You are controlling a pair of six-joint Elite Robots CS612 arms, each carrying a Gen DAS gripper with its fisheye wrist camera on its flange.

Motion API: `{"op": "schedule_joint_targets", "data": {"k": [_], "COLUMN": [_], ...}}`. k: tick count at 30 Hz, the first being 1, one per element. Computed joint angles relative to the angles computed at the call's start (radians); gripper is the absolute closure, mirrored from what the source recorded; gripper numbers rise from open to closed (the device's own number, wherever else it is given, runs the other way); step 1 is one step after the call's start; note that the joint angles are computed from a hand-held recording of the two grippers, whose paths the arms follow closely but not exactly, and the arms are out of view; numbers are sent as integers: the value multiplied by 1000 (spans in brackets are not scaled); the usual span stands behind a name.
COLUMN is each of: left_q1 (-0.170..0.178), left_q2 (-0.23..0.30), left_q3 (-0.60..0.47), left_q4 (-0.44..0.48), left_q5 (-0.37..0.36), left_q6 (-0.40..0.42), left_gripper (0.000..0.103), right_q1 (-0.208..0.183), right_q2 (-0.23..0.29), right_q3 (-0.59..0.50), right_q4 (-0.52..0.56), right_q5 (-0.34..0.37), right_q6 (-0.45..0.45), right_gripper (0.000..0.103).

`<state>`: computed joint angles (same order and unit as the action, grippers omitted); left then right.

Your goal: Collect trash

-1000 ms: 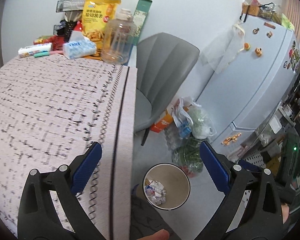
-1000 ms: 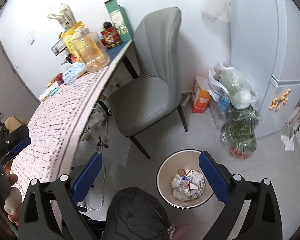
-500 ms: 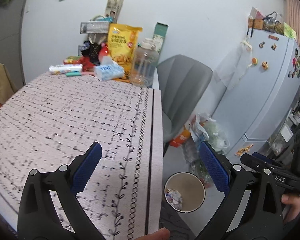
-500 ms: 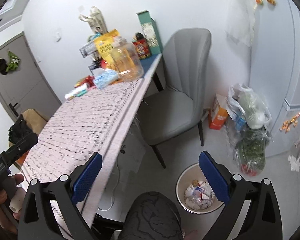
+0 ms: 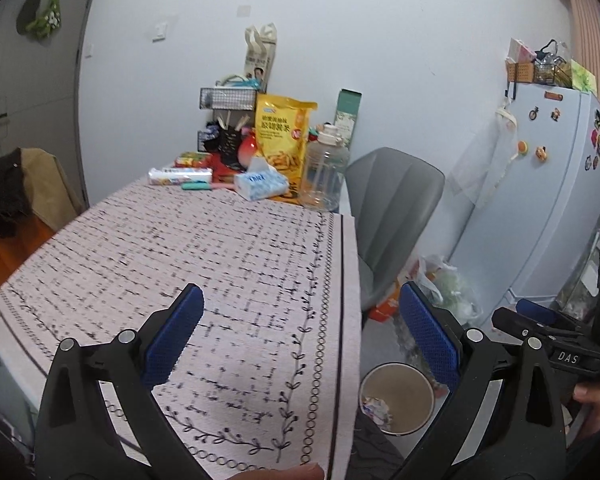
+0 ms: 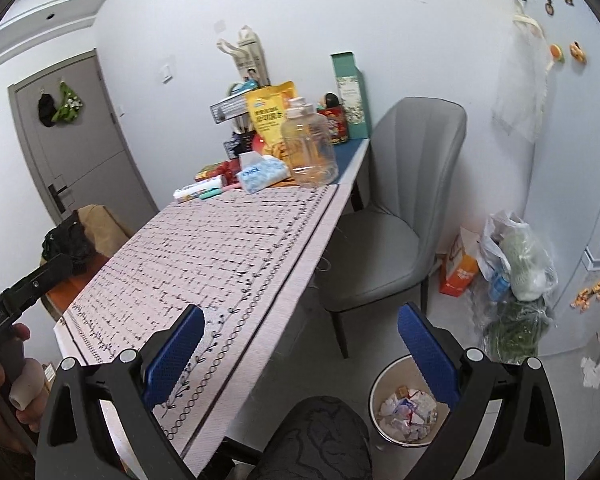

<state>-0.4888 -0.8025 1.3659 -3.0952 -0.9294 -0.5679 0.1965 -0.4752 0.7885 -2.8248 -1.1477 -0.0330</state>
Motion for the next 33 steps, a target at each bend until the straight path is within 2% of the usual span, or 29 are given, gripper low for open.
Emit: {"op": "schedule_joint_targets", "data": {"k": [14,17,33], "left_q1": [-13,-15,-10], "left_q2": [-58,-62,-54], "left_q3": [85,91,86], "left_q4": [-23,-25,-27], "left_q5": [93,98,77], "left_q6": [-31,-32,-51], "left_gripper": [6,6,6], "right_q1": [8,7,6], "right_q2": [-32,-31,-19], "right_q3": [53,46,31], "right_q4": [-58,-34,-13], "right_q5": [81,112,108], "right_q6": [-31,-30,-34], "right_gripper": [8,8,8]}}
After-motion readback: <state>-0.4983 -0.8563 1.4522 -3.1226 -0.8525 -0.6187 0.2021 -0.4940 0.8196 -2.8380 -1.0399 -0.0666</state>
